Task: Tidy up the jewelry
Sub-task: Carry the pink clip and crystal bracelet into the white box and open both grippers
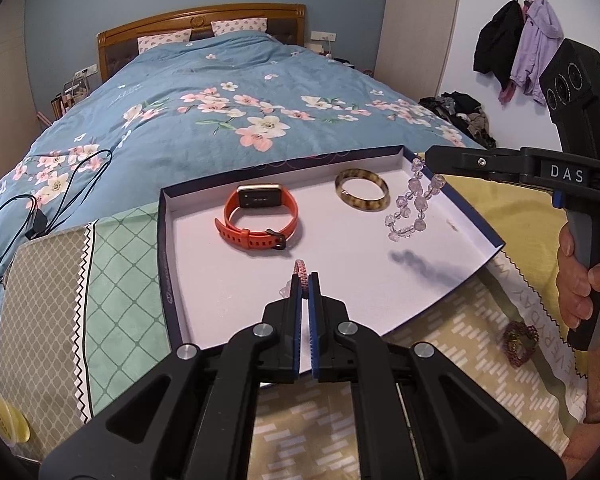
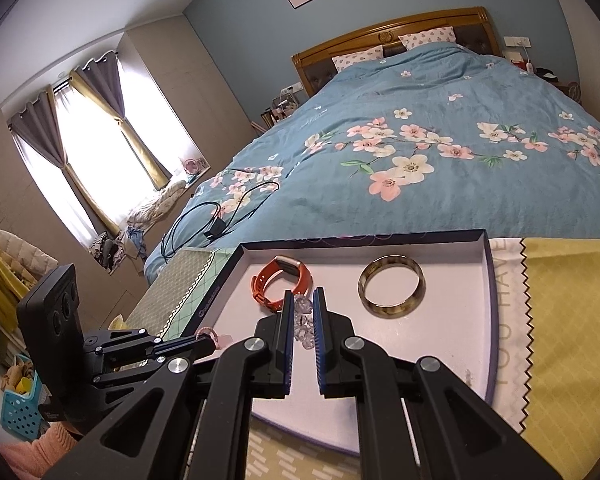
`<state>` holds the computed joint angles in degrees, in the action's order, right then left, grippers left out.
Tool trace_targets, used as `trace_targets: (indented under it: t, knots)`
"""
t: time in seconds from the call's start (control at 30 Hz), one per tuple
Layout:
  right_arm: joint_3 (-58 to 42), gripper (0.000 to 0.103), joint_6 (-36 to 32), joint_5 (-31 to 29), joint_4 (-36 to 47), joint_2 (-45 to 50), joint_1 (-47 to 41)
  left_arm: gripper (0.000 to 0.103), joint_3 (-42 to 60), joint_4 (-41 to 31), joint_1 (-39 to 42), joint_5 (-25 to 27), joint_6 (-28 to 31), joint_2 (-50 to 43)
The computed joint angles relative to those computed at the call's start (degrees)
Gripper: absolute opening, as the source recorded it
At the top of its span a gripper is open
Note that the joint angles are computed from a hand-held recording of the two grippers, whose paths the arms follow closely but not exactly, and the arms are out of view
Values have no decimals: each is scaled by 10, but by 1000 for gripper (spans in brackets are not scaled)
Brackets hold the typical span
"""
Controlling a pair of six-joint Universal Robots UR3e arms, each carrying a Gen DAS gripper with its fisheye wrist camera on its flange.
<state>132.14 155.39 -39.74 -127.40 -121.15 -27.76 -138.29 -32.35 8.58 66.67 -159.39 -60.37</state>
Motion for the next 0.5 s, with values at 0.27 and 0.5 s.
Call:
trace_targets:
  t: [0.27, 0.5]
  knots:
    - [-5, 8, 58, -3, -88, 70, 37, 4, 13, 27, -1, 12, -7, -44]
    - [4, 8, 64, -27, -100, 92, 26, 4, 31, 56, -16, 37, -15, -94]
